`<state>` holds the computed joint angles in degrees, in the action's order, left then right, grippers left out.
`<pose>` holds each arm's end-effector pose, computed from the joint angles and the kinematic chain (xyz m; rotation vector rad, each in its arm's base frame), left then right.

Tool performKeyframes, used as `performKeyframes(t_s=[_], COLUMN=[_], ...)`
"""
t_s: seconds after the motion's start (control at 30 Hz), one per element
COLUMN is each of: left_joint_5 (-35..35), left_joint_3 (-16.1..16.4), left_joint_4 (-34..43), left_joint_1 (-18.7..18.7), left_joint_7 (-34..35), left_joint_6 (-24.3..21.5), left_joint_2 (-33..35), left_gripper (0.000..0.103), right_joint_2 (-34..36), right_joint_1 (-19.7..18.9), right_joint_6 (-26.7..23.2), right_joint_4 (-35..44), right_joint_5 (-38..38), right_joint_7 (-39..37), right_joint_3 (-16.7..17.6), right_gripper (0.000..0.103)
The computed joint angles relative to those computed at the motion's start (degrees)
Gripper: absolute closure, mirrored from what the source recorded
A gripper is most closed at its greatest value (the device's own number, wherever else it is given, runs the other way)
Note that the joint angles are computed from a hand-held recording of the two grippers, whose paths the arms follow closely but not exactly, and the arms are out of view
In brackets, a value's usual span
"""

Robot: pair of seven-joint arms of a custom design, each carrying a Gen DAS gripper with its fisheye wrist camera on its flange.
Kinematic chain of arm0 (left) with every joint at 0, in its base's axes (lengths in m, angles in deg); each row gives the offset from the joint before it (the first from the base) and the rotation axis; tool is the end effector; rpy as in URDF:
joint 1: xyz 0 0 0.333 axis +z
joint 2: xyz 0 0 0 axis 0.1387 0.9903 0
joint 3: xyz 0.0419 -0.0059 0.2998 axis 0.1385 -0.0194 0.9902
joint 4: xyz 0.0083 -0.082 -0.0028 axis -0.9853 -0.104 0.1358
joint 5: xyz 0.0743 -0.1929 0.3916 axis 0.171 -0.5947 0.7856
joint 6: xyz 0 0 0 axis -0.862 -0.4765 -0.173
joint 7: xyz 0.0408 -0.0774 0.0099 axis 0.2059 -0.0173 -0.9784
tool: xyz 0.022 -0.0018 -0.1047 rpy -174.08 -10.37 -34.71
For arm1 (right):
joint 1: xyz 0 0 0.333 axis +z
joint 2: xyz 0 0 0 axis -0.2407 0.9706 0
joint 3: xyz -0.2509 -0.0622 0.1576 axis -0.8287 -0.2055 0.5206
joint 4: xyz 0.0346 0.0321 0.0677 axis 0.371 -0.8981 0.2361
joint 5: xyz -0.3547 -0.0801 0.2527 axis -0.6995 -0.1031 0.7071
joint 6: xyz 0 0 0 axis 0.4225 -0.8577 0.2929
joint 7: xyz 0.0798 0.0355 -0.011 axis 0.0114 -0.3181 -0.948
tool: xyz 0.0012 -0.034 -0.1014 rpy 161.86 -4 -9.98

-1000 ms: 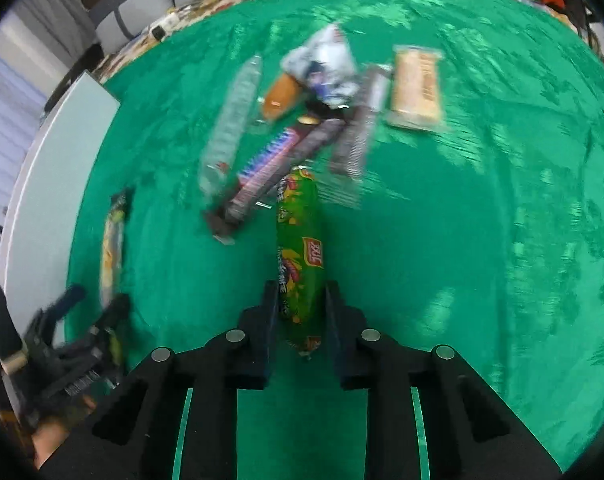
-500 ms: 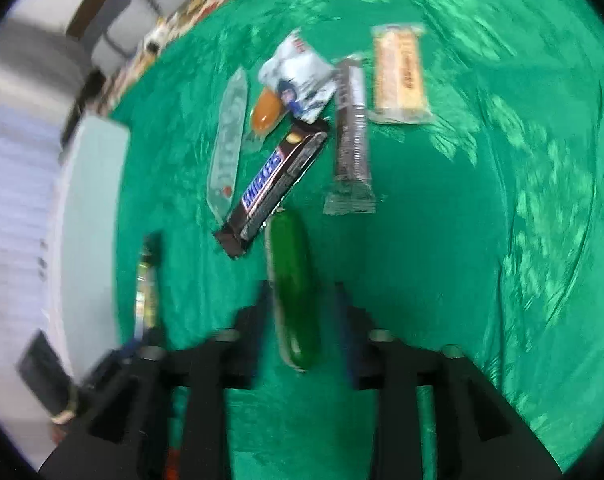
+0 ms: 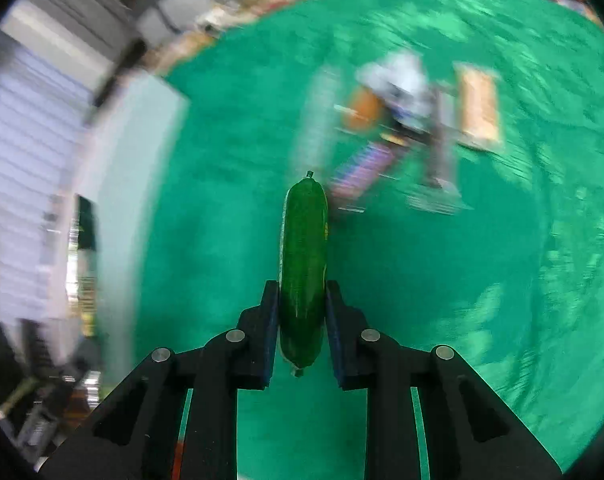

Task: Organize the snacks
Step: 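Carry the green stick and yellow-character packet into the white box and release both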

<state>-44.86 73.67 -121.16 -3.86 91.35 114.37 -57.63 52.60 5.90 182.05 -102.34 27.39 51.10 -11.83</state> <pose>0.3913 -0.0887 0.5418 -2.2251 1.4511 -1.2492 0.5513 0.2589 0.5024 -1.9574 1.6486 0.2416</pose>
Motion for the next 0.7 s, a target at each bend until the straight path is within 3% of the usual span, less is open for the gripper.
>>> performKeyframes(t_s=[0.1, 0.2, 0.37, 0.4, 0.43, 0.47, 0.5, 0.57, 0.63, 0.7], left_joint_5=[2.72, 7.12, 14.49, 16.21, 17.7, 18.92, 20.07, 22.37, 23.13, 22.72], left_joint_3=[-0.27, -0.39, 0.82, -0.03, -0.14, -0.48, -0.91, -2.69, -3.6, -3.04], left_joint_4=[-0.47, -0.04, 0.71, 0.87, 0.71, 0.95, 0.92, -0.39, -2.11, -3.78], left_joint_1=[4.64, 11.57, 21.1, 23.05, 24.51, 25.71, 26.8, 28.57, 28.69, 27.57], left_joint_7=[-0.67, -1.28, 0.29, 0.08, 0.33, 0.19, -0.25, -2.45, -5.29, -7.05], left_joint_6=[-3.12, -8.46, -17.73, -19.29, -21.25, -22.86, -23.85, -24.23, -23.48, -23.02], left_joint_2=[-6.53, -11.17, -13.28, -12.75, -12.78, -11.74, -11.34, -12.72, -15.36, -18.64], left_gripper=[0.086, 0.086, 0.084, 0.079, 0.06, 0.035, 0.027, 0.024, 0.024, 0.023], right_joint_2=[-0.31, 2.0, 10.21, 11.71, 11.39, 11.78, 12.51, 10.36, 8.23, 5.43], right_joint_1=[2.43, 5.26, 9.8, 10.32, 10.23, 10.25, 10.58, 10.14, 9.62, 9.25], right_joint_6=[-1.62, -2.49, -4.0, -3.37, -4.82, -5.52, -5.98, -4.44, -2.52, 1.8], right_joint_4=[3.96, 9.62, 20.88, 22.13, 21.37, 21.35, 21.72, 19.16, 16.58, 13.04], right_joint_5=[10.61, 16.68, 15.85, 15.39, 16.17, 16.28, 16.05, 16.28, 16.0, 10.26], right_joint_7=[-5.87, -10.09, -10.85, -10.49, -10.93, -10.81, -10.27, -10.73, -12.86, -12.65], right_joint_3=[0.48, 2.6, 7.28, 8.02, 8.38, 8.56, 8.39, 8.64, 7.9, 6.94], right_gripper=[0.08, 0.08, 0.079, 0.075, 0.072, 0.06, 0.05, 0.05, 0.042, 0.036])
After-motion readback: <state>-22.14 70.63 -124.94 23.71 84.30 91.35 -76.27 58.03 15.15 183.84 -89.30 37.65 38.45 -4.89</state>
